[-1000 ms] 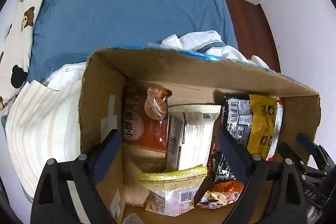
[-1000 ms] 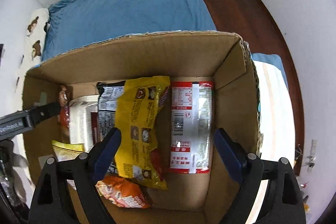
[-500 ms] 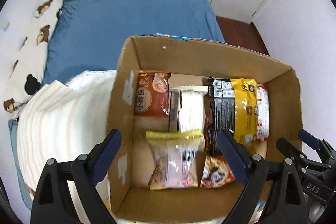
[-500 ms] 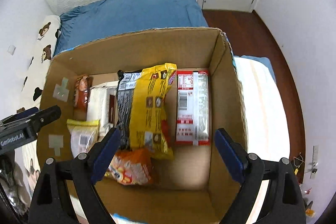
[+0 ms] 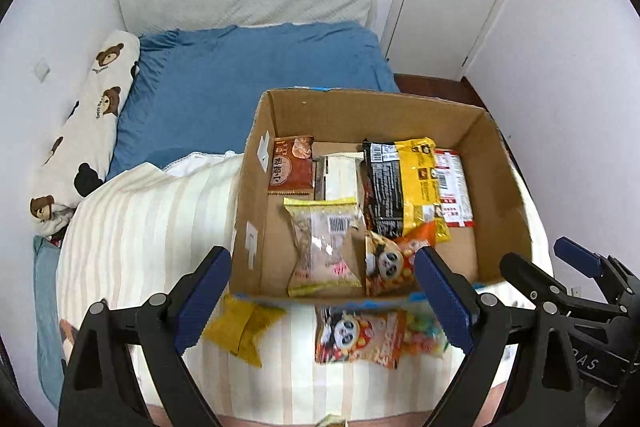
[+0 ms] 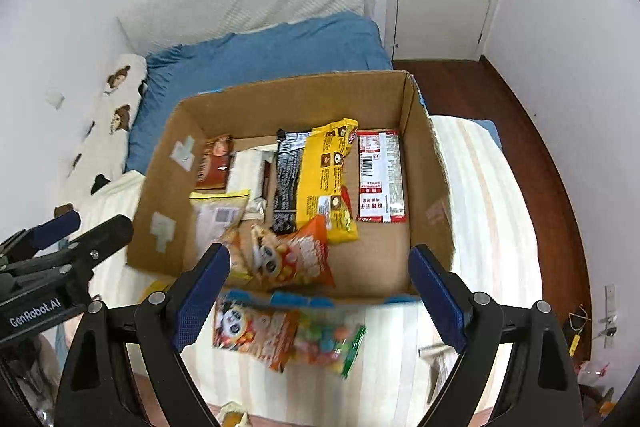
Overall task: Organize snacks
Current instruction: 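Grasp the small red packet with left tool while right tool grasps the round yellow cake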
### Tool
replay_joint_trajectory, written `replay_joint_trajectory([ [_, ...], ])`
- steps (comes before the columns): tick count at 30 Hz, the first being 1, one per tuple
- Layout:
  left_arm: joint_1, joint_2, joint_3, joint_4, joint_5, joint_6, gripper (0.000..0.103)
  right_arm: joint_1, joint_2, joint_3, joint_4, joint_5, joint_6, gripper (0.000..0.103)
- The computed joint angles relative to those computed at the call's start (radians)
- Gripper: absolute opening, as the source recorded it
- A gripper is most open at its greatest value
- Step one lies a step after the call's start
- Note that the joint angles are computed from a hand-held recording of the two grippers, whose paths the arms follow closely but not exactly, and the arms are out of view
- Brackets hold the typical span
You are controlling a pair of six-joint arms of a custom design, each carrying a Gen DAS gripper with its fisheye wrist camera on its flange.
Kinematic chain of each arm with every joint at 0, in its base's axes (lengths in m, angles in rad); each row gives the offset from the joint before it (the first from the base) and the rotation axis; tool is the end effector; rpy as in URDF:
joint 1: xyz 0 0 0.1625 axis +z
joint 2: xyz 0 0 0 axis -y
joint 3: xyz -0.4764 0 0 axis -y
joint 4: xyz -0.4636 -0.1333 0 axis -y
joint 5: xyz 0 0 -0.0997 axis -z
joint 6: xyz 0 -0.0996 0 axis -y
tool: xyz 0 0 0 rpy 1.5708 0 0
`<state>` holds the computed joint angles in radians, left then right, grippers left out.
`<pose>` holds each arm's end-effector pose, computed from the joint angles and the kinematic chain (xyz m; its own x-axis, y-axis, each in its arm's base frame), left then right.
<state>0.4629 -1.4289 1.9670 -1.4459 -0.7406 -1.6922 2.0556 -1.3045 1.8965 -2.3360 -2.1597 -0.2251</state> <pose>-0.3574 -0.4095 0.2822 -0.7128 -0.4470 -0.5405 0.0190 0.7580 -0.6520 0.3591 -0.5145 0.2990 -0.6582 -0.4897 0.5718 -0.6217 0.7819 -0.0459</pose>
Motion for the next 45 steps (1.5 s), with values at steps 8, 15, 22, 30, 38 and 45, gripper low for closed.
replay_joint_trajectory([
  [8, -0.123, -0.033, 0.059, 0.076, -0.088, -0.17, 0.094, 0.004, -0.158, 0.112, 0.12, 0.086, 0.05, 0.093],
  [15, -0.258, -0.092, 0.248, -0.011, -0.363, -0.329, 0.094, -0.074, -0.287, 0.26, 0.281, 0.187, 0.088, 0.093],
  [22, -0.357, -0.138, 0.527, -0.444, -0.662, -0.446, 0.094, -0.178, -0.37, 0.383, 0.38, 0.194, 0.093, 0.087],
  [30, -0.323, -0.026, 0.673, -0.82, -0.672, -0.501, 0.05, -0.218, -0.357, 0.427, 0.383, 0.203, 0.106, 0.086],
  [38, -0.34, -0.074, 0.66, -0.68, -0.671, -0.579, 0.039, -0.225, -0.241, 0.467, 0.272, 0.243, 0.154, 0.08],
  [45, -0.305, -0.127, 0.648, -0.563, -0.667, -0.584, 0.039, -0.175, -0.091, 0.492, 0.16, 0.146, 0.192, 0.06],
])
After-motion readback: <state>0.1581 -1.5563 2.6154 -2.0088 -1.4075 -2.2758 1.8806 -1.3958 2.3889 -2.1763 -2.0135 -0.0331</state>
